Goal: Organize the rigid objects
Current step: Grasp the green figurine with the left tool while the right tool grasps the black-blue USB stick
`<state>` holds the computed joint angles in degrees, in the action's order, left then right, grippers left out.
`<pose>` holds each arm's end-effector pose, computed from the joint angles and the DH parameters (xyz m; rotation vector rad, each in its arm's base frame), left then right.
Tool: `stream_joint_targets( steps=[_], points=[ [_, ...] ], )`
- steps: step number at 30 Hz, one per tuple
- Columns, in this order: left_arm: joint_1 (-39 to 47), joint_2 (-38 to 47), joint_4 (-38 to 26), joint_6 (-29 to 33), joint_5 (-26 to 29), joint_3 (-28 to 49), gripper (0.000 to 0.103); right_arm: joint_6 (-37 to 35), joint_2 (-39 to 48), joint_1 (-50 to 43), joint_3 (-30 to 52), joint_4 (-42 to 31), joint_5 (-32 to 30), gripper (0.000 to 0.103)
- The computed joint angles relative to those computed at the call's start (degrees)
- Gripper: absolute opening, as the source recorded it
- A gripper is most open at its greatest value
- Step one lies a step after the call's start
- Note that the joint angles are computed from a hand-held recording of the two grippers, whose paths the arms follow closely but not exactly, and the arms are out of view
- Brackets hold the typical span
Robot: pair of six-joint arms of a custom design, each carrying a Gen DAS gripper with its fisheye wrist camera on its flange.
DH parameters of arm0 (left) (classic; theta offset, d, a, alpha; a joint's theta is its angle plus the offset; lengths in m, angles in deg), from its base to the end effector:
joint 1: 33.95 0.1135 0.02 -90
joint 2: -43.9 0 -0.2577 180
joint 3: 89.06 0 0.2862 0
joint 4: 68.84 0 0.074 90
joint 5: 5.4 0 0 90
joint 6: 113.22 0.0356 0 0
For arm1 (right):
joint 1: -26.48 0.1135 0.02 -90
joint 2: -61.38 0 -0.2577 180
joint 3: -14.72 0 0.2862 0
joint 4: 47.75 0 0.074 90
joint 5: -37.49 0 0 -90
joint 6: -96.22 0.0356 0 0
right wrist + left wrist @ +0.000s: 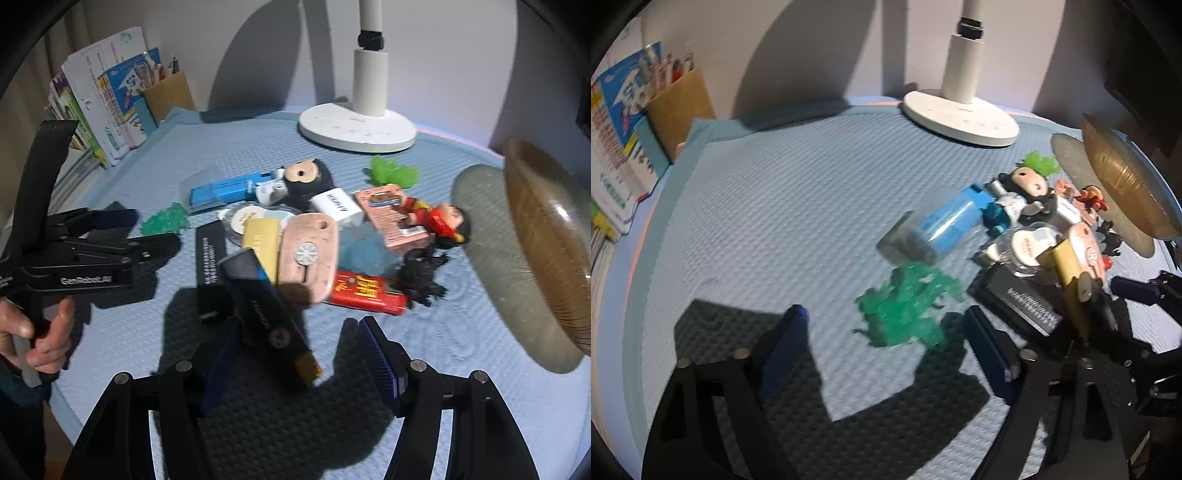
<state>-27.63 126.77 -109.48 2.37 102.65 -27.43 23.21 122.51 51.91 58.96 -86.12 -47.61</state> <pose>0.3050 0.0227 0.1704 0.5327 2.5250 -0.2163 0.2107 0.0968 0.1661 -0.1530 2.5358 0.1861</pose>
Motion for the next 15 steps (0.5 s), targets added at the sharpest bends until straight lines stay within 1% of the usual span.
stream_joint_targets(
  steps=[1,2,3,4,5,6,9,11,14,15],
  points=[
    [-0.5,-0.1,0.2,0.0,-0.3,0.0,0.073,-0.3,0.5,-0.9,-0.2,0.8,-2.4,0.06],
    [-1.0,-0.4,0.5,0.1,-0.7,-0.4,0.064,-0.4,0.6,-1.4,-0.4,1.4,-4.1,0.055],
    [-1.4,-0.6,0.5,0.1,-0.9,-0.4,0.059,-0.5,0.5,-1.6,-0.6,1.8,-4.9,0.045],
    [-1.4,-1.0,0.4,0.3,-0.4,-0.5,0.048,-0.7,-0.4,-1.7,-1.2,2.2,-6.0,0.04],
    [-1.3,-1.6,0.3,0.2,0.1,-0.8,0.038,-0.6,-1.1,-1.6,-1.6,2.1,-6.5,0.028],
    [-1.1,-2.2,-0.1,0.0,0.5,-1.1,0.038,-0.7,-2.2,-1.7,-2.0,2.0,-7.3,0.022],
    [-0.4,-4.2,-0.7,-1.0,2.0,-2.5,0.038,0.5,-5.0,-1.0,-3.5,1.0,-5.9,0.022],
    [-0.2,-6.2,-0.8,-1.3,2.8,-4.0,0.038,1.0,-8.3,-1.4,-4.7,-0.6,-5.6,0.022],
    [-0.5,-10.9,-2.5,-2.4,4.1,-6.4,0.038,1.5,-15.6,-2.0,-6.2,-5.6,-4.2,0.022],
    [-0.7,-12.2,-3.2,-2.6,4.7,-6.9,0.038,1.3,-16.7,-2.2,-6.0,-7.0,-3.5,0.022]
  ],
)
